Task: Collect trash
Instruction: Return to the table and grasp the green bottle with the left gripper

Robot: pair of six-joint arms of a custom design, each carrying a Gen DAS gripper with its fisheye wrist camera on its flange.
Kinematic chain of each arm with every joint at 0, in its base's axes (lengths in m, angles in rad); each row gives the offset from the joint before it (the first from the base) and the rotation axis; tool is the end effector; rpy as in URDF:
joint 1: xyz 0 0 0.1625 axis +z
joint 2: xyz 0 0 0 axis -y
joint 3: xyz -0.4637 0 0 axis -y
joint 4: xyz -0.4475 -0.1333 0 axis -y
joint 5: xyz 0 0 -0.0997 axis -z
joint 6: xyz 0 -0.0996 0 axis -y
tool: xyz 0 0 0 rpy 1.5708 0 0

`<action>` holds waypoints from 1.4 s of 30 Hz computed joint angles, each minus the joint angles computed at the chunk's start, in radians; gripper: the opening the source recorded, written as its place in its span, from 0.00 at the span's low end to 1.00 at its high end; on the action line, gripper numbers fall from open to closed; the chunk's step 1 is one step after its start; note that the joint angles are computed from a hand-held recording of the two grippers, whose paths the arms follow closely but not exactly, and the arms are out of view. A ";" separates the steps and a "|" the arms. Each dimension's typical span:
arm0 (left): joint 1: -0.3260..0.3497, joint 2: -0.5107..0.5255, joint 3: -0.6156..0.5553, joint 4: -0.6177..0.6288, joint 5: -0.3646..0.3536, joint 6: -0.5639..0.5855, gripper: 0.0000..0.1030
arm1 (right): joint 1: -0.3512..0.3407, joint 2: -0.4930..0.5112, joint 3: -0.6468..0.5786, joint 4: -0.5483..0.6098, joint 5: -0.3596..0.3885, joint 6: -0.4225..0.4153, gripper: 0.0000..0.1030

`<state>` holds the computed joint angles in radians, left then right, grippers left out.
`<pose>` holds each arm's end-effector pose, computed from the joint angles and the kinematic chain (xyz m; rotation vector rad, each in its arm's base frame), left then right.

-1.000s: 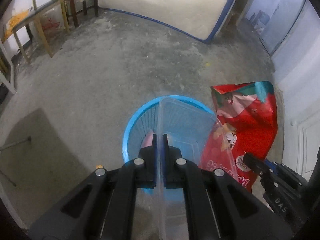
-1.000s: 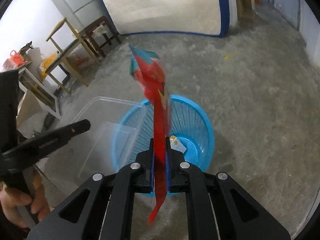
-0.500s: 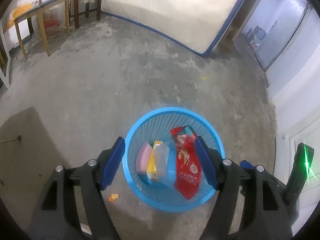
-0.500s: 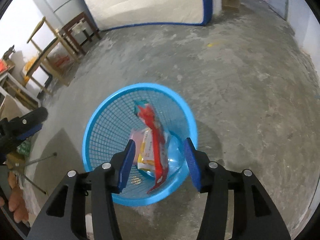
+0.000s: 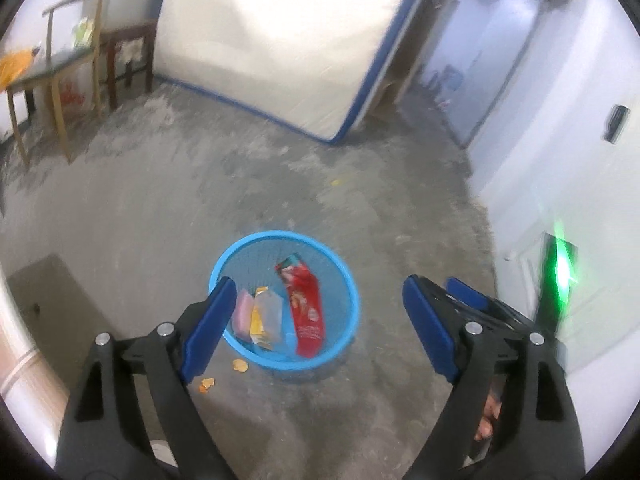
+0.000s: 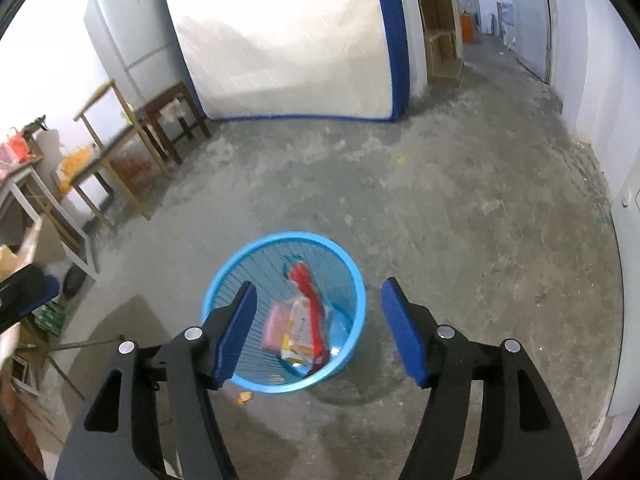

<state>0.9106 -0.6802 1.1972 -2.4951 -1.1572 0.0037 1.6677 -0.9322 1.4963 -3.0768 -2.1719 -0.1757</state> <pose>-0.4010 -0.7992 0.1887 0.7950 2.6774 -0.7342 0.1520 -0.7685 0.3279 -0.0467 -2.3092 1.1329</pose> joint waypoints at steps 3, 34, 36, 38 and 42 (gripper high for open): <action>-0.029 -0.097 0.117 -0.060 0.004 0.001 0.81 | 0.027 -0.014 0.019 -0.009 0.019 -0.008 0.67; -0.056 -0.878 0.769 -0.386 0.605 -0.109 0.92 | 0.367 0.327 -0.358 0.372 0.336 -0.361 0.94; -0.051 -0.899 0.761 -0.367 0.627 -0.119 0.92 | 0.365 0.344 -0.386 0.426 0.371 -0.322 0.94; -0.039 -0.899 0.749 -0.381 0.637 -0.085 0.92 | 0.366 0.368 -0.417 0.479 0.407 -0.277 0.94; -0.001 -0.890 0.699 -0.327 0.664 -0.074 0.92 | 0.366 0.410 -0.456 0.549 0.469 -0.230 0.94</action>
<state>0.9095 -1.5704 1.8958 -2.8221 -0.4932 -0.0701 2.0341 -0.5225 1.0401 -2.5277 -1.7031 -0.4056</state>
